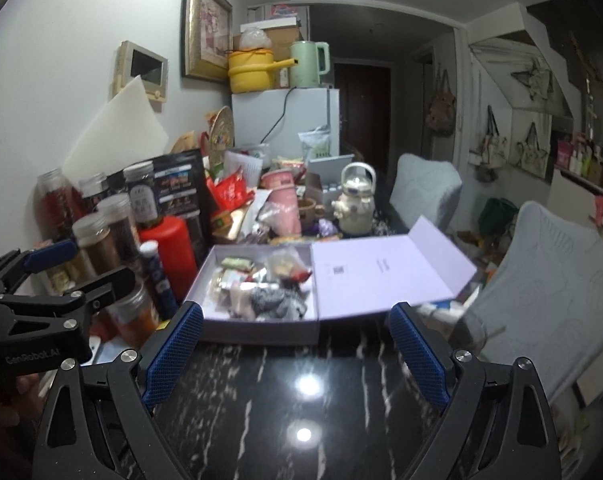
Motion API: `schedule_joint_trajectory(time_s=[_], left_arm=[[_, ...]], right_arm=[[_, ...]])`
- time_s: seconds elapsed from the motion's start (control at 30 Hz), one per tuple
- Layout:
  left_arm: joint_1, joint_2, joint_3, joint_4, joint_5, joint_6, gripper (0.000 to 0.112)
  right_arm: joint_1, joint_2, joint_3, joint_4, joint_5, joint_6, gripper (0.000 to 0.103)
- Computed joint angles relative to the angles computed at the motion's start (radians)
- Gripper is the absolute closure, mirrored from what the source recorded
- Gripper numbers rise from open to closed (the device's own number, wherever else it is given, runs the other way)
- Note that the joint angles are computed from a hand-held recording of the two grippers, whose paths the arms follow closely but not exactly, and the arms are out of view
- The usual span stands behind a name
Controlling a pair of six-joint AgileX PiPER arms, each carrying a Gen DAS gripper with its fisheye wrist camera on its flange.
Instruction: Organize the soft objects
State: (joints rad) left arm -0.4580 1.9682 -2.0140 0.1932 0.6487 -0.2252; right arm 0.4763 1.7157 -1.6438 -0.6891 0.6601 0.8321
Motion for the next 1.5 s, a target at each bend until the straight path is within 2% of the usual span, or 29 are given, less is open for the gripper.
schedule_joint_trajectory(time_s=[0.23, 0.57, 0.93, 1.23, 1.5], left_arm=[[-0.012, -0.074, 0.18, 0.007, -0.085, -0.028, 0.013], [-0.012, -0.116, 0.286, 0.018, -0.128, -0.073, 0.013], [-0.006, -0.106, 0.284, 0.005, -0.115, -0.065, 0.013], [0.011, -0.085, 0.257, -0.099, -0.119, 0.021, 0.013], [0.012, -0.061, 0.222, -0.088, -0.104, 0.021, 0.013]], right_arm=[[0.028, -0.048, 0.121, -0.025, -0.001, 0.086, 0.008], [0.036, -0.079, 0.193, -0.027, -0.034, 0.106, 0.008], [0.029, -0.061, 0.183, -0.003, -0.052, 0.086, 0.008], [0.01, -0.051, 0.172, 0.038, -0.067, 0.04, 0.008], [0.003, -0.034, 0.149, 0.05, -0.055, 0.011, 0.008]])
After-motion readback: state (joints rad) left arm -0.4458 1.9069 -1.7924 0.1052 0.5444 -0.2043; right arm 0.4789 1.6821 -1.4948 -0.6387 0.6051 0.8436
